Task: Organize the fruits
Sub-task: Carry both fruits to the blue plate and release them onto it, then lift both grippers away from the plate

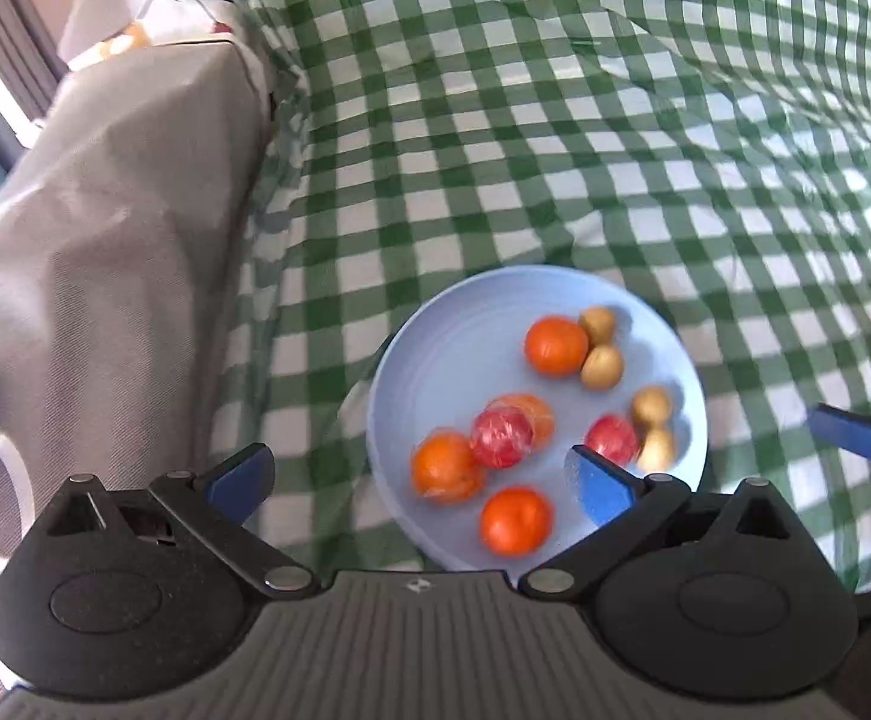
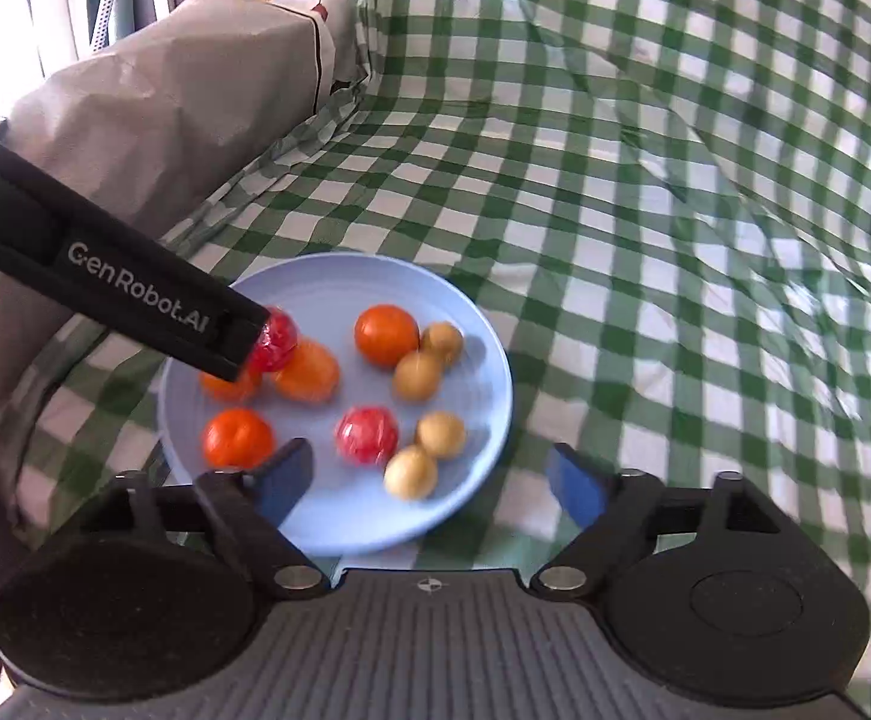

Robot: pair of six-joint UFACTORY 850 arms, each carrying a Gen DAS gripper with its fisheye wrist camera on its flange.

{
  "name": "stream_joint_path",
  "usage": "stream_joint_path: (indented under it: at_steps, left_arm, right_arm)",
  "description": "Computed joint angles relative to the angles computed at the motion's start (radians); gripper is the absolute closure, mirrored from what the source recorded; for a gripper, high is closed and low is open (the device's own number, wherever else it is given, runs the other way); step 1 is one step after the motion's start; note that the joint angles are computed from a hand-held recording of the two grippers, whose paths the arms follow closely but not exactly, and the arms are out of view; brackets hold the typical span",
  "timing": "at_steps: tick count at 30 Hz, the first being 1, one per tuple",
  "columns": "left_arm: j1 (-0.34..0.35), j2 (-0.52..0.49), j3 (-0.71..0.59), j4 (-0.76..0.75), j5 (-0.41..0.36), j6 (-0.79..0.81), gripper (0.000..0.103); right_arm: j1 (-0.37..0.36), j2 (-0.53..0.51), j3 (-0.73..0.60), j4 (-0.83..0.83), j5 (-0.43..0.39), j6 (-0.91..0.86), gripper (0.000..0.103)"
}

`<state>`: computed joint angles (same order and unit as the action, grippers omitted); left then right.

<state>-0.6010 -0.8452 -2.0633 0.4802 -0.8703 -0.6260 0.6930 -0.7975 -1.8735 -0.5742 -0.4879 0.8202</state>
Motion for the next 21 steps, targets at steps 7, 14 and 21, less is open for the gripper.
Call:
stream_joint_path:
  at_steps: [7,14,21]
  left_arm:
    - [-0.034,0.18,0.24,0.056,0.035,-0.124,0.0]
    - [-0.068,0.3,0.394,0.122,0.058,-0.236,0.0]
    - [-0.089,0.355,0.455,0.166,0.064,-0.288,0.0]
  right_arm:
    - [0.073,0.169,0.203,-0.185,-0.019,0.289,0.007]
    - [0.122,0.244,0.279,-0.277,-0.034,0.388,0.002]
    - [0.141,0.284,0.318,-0.375,-0.039,0.48,0.001]
